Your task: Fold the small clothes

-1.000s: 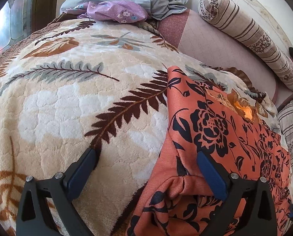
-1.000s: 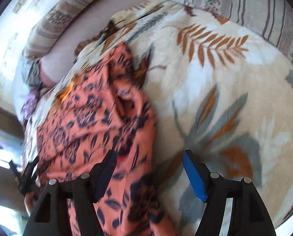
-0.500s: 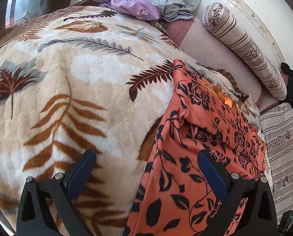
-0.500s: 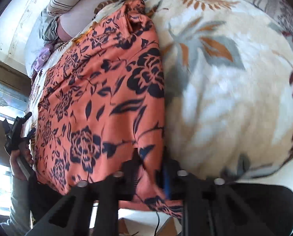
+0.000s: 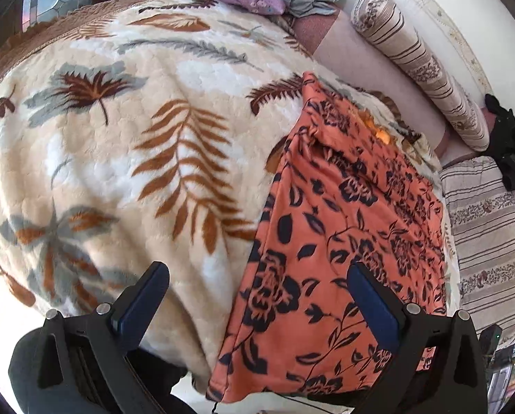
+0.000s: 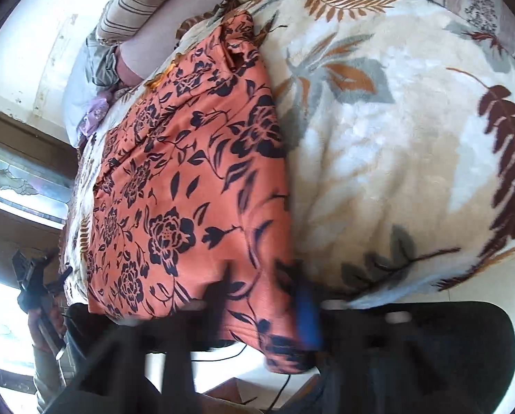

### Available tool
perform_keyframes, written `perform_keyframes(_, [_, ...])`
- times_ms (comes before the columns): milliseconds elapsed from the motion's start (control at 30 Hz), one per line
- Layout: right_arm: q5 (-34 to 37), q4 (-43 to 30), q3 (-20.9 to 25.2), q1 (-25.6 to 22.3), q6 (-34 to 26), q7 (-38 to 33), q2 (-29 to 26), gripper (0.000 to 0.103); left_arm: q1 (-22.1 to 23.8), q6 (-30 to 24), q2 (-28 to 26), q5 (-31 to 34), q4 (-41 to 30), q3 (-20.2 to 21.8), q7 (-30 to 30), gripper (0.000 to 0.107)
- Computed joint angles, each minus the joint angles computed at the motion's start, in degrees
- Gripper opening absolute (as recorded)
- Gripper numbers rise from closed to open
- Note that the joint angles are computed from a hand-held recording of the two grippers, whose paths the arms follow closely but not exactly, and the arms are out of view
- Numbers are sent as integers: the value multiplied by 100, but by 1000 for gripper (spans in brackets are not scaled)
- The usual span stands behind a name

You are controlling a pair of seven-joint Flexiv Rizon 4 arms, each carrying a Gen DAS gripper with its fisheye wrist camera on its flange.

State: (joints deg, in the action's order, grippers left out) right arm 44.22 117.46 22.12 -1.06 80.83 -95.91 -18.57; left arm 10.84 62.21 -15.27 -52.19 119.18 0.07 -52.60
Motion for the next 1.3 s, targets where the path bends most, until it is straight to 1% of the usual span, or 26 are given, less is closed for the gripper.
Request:
perform_keyframes(33, [76, -50, 41, 52, 207, -57, -90, 92, -9, -85, 28, 106, 59, 23, 11, 102])
perform_keyframes(100, [56, -152, 114, -16, 94, -107, -208, 90, -77, -204, 29, 601, 122, 141, -166, 102])
perform_keyframes(133, [-36, -150, 52, 60, 96, 11, -258, 85, -113, -271, 12, 915, 126, 211, -343, 102])
perform_keyframes(167, [-179, -93, -49, 174, 168, 176, -279, 70, -121, -373, -7, 1134, 120, 243, -461, 102])
perform_keyframes(200, [-397, -13, -197, 331, 232, 433, -290, 62, -120, -505, -35, 1341, 105, 266, -544, 95])
perform_keyframes(233, [-631, 94, -351, 477, 294, 724, -268, 45, -120, -595, -49, 1622, 84, 305, -672, 69])
perform_keyframes(267, [-856, 173, -424, 522, 296, 969, -250, 20, -279, -414, -84, 2276, 38, 498, -1042, 57])
perform_keyframes(300, [-903, 152, -354, 408, 181, 973, -255, 14, -337, -292, -72, 2611, 34, 560, -1128, 44])
perform_keyframes(333, [-1062, 154, -371, 398, 58, 1023, -239, 11, -235, -372, -21, 2572, 43, 462, -1018, 23])
perform_keyframes(367, [-1436, 239, -519, 547, 19, 1238, -190, 8, -168, -523, 18, 2550, 4, 428, -996, 11])
perform_keyframes(433, [-2004, 350, -658, 702, -125, 1471, -30, 6, -35, -646, 183, 2198, 40, 325, -845, 10])
perform_keyframes(500, [-1933, 391, -366, 478, -248, 1211, 286, 6, -9, -523, 485, 1852, 200, 293, -661, 9])
perform_keyframes(567, [-2108, 721, -402, 581, -262, 1174, 869, 6, -33, -395, 788, 1668, 389, 358, -506, 9])
perform_keyframes(600, [-2027, 823, -416, 587, -341, 1097, 1065, 6, -37, -432, 854, 1757, 418, 427, -502, 0])
perform_keyframes(667, [-1720, 787, -564, 601, -893, 912, 1056, 9, 7, -546, 721, 2205, 330, 594, -797, 0])
perform_keyframes(733, [-2349, 893, -1011, 862, -1098, 1544, 709, 10, -24, -689, 423, 3057, 48, 826, -1454, 0])
perform_keyframes(800, [-1876, 710, -743, 543, -1038, 1248, 593, 10, 197, -665, 521, 2522, 116, 635, -1250, 2])
perform_keyframes(833, [-1343, 573, -608, 370, -949, 817, 642, 12, 207, -472, 603, 2217, 154, 541, -1041, 12])
perform_keyframes(867, [-1159, 510, -604, 332, -804, 653, 699, 25, 171, -252, 658, 2052, 148, 472, -875, 22])
perform_keyframes(900, [-1115, 466, -665, 344, -647, 610, 741, 35, 112, 54, 687, 1745, 146, 348, -617, 51])
perform_keyframes(933, [-1063, 379, -749, 338, -445, 637, 771, 67, 57, 361, 693, 1146, 158, 142, -161, 73])
perform_keyframes(967, [-897, 252, -771, 286, -238, 570, 756, 86, -6, 573, 653, 427, 111, -90, 390, 78])
perform_keyframes(1033, [-278, -343, -641, -24, -21, 125, 553, 86, -190, 617, 447, -298, -198, -345, 1055, 79])
perform_keyframes(1133, [999, -1730, -377, -682, -590, -756, -86, 85, -420, 362, -84, -734, -774, -639, 1625, 79])
perform_keyframes(1233, [216, -2696, -810, -223, -730, -17, -884, 81, -646, 161, -673, -496, -1336, -785, 1505, 79])
perform_keyframes(1300, [-282, -3261, -902, -159, -1065, 360, -1322, 76, -803, 154, -1015, -21, -1653, -730, 957, 79])
